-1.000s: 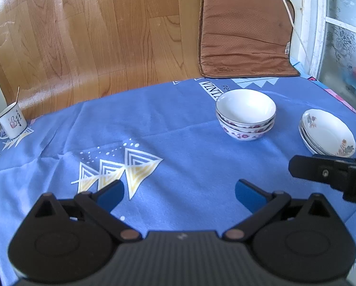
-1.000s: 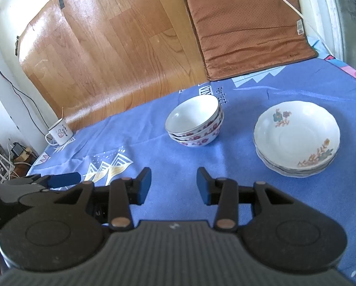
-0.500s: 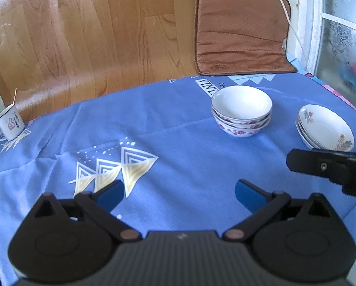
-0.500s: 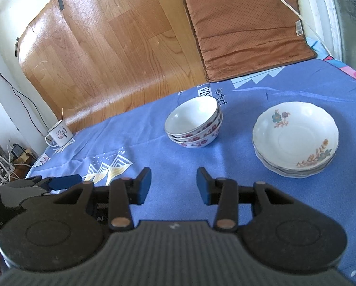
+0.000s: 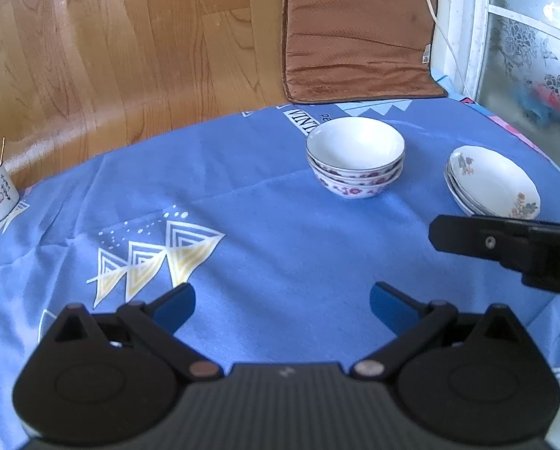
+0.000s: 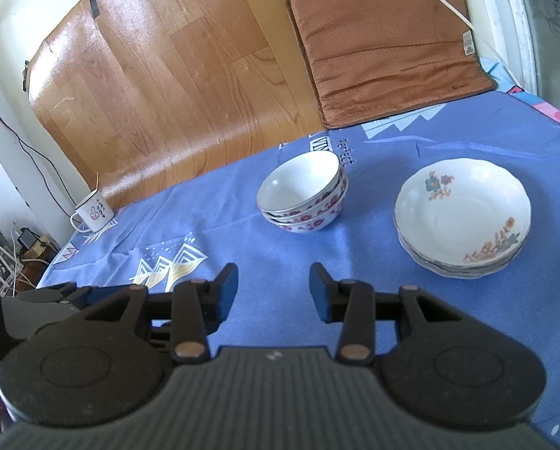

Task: Organize plates and bowls

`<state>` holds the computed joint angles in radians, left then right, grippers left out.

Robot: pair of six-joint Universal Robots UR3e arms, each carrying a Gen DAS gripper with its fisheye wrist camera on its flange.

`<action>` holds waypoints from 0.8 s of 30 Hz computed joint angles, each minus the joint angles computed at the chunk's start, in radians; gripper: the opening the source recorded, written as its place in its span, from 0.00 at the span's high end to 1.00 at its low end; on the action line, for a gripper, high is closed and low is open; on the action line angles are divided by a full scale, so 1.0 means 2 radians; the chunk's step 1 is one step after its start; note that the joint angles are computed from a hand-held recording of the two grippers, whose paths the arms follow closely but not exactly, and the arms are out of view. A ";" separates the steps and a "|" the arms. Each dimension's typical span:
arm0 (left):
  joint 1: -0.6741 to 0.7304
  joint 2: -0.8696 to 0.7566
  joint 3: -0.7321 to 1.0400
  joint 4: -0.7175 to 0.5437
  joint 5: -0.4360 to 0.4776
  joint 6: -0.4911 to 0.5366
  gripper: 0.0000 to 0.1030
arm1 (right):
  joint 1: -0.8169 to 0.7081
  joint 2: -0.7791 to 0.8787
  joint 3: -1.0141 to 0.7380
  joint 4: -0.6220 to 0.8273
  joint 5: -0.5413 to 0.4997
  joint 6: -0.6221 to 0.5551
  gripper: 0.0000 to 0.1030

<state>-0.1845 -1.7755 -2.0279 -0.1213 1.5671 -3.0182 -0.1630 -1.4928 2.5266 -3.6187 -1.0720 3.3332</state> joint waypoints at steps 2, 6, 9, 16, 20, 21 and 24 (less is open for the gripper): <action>0.000 -0.001 0.001 0.000 0.001 -0.002 0.00 | 0.000 0.000 0.000 -0.001 0.000 0.000 0.56; -0.001 0.000 0.003 -0.002 0.004 -0.005 0.00 | -0.002 0.000 0.002 -0.003 0.002 -0.001 0.56; -0.002 0.001 0.004 -0.001 0.005 -0.008 0.00 | -0.003 0.000 0.002 -0.002 0.002 -0.001 0.56; -0.008 0.003 0.005 0.003 0.014 -0.013 0.00 | -0.004 -0.001 0.005 -0.005 0.004 -0.001 0.56; -0.011 0.004 0.005 0.006 0.019 -0.014 0.00 | -0.010 -0.005 0.009 -0.006 0.009 -0.002 0.56; -0.012 0.004 0.004 0.009 0.020 -0.015 0.00 | -0.010 -0.005 0.009 -0.007 0.009 -0.002 0.56; -0.013 0.006 -0.001 0.024 0.021 -0.018 0.00 | -0.011 -0.006 0.014 -0.015 0.007 -0.002 0.56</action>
